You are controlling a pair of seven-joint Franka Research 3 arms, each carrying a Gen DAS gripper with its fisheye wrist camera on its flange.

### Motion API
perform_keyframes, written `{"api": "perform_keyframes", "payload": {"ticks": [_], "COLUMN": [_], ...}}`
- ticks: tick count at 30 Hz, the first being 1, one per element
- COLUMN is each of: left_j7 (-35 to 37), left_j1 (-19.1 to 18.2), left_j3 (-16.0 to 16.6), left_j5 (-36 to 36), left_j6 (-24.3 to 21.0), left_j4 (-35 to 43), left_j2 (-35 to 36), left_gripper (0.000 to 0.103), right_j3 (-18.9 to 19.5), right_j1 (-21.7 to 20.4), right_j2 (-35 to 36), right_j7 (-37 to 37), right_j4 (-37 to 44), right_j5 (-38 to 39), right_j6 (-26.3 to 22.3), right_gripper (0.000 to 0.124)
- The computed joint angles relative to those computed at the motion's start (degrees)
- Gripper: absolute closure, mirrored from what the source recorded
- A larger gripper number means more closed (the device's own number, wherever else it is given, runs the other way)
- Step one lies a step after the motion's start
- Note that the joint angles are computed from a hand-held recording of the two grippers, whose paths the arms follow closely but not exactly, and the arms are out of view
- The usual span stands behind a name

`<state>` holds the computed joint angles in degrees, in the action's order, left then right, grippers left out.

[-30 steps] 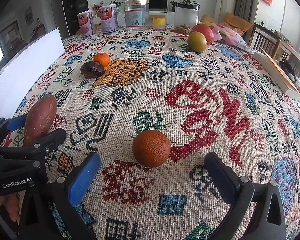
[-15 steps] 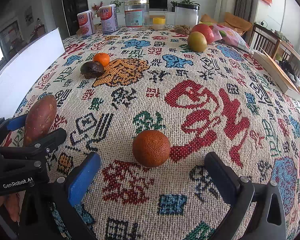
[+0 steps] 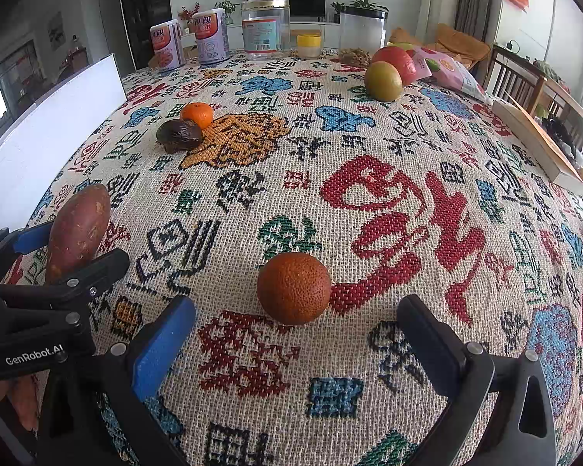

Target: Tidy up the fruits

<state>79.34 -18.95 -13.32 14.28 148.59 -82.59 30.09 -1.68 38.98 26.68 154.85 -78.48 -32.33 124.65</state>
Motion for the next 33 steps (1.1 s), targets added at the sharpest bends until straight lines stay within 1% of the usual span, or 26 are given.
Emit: {"api": "perform_keyframes", "payload": {"ticks": [3,5,8,10,12,14,15,16,17,18,19,20,21,22,23,24,25,26,27,29,30,31,32,33], "left_j7": [0.17,2.26,12.06,16.94,19.10,18.87,17.99,17.16,16.31,16.03,16.36,16.53,16.91,17.30,16.52,15.87,15.89,16.14,16.46,16.94,17.09,17.42,17.82,18.12], "left_j1": [0.12,1.46,6.09,8.23,8.53,6.87,5.69,4.69,3.73,3.20,3.33,3.70,4.33,4.96,4.78,4.62,4.87,5.32,5.81,6.54,6.81,7.21,7.60,7.91], "left_j3": [-0.16,-1.48,-6.24,-8.31,-8.62,-7.06,-5.91,-4.82,-3.72,-3.09,-3.19,-3.46,-4.00,-4.64,-4.39,-4.21,-4.44,-4.88,-5.25,-5.57,-5.59,-5.73,-5.85,-5.87], "left_j5": [-0.24,-2.11,-9.04,-14.34,-17.84,-17.83,-16.88,-15.67,-14.10,-12.96,-12.95,-13.49,-14.59,-15.91,-16.09,-16.19,-16.76,-17.72,-18.70,-20.19,-20.74,-21.49,-22.24,-22.83], "left_j6": [0.00,0.01,-2.25,-4.81,-7.22,-9.20,-9.83,-9.82,-9.44,-9.43,-9.64,-9.44,-9.17,-9.20,-9.66,-9.83,-9.89,-10.12,-10.39,-10.35,-10.15,-9.91,-9.70,-9.51], "left_j4": [-0.06,-0.08,0.26,0.82,2.32,4.21,5.00,5.18,4.98,5.25,5.66,5.65,5.50,5.47,5.70,5.66,5.39,5.09,4.63,3.26,2.52,1.80,1.22,0.67], "left_j2": [-0.04,0.04,0.08,-0.06,0.34,1.01,1.28,1.22,0.93,1.00,1.24,1.30,1.28,1.28,1.25,1.12,0.89,0.65,0.27,-0.84,-1.44,-2.02,-2.49,-2.94], "left_gripper": [0.006,0.006,0.006,0.007,0.008,0.008,0.010,0.015,0.029,0.046,0.049,0.050,0.055,0.060,0.061,0.061,0.061,0.061,0.061,0.061,0.061,0.061,0.061,0.061], "right_j3": [-0.06,-0.03,-0.05,-0.02,-0.10,-0.31,-0.36,-0.02,1.09,2.17,2.77,2.85,3.04,3.50,3.96,4.26,4.41,4.42,4.51,4.34,3.90,3.52,2.90,1.74], "right_j1": [0.04,0.09,0.06,0.15,0.29,0.57,0.51,-0.06,-1.45,-3.09,-4.40,-5.20,-6.07,-7.21,-8.18,-8.71,-8.76,-8.54,-8.36,-7.75,-7.20,-6.76,-6.12,-4.89], "right_j2": [0.01,0.26,0.11,0.16,0.40,2.24,2.34,2.53,1.85,0.12,-2.32,-4.56,-6.40,-7.64,-8.16,-8.21,-7.47,-6.31,-4.95,-2.00,-0.35,1.32,2.83,3.89], "right_j7": [-0.01,-0.03,0.04,-0.08,0.01,0.32,0.28,-1.11,-4.74,-7.92,-9.19,-8.82,-8.41,-8.62,-9.26,-9.82,-10.41,-10.82,-11.41,-12.03,-11.58,-11.35,-10.93,-9.91], "right_j4": [0.01,0.39,0.11,0.27,0.75,3.75,3.96,4.38,3.60,1.17,-2.20,-4.92,-6.77,-7.71,-7.92,-7.51,-5.99,-3.99,-2.04,1.89,4.14,6.50,8.86,10.91], "right_j5": [0.03,0.07,0.06,0.00,-0.03,0.27,0.57,1.62,3.91,6.65,9.23,11.26,13.64,16.63,19.11,20.65,21.12,21.11,21.37,21.85,21.71,21.80,21.35,19.44], "right_j6": [0.01,-0.14,0.07,-0.28,-0.94,-2.60,-2.60,-2.42,-1.20,1.42,4.19,5.56,5.56,4.87,4.48,3.83,2.60,1.35,0.88,0.61,-0.18,-1.58,-3.62,-5.50], "right_gripper": [0.021,0.021,0.021,0.021,0.021,0.021,0.021,0.021,0.021,0.021,0.023,0.023,0.024,0.031,0.036,0.049,0.053,0.053,0.053,0.058,0.063,0.071,0.076,0.086]}}
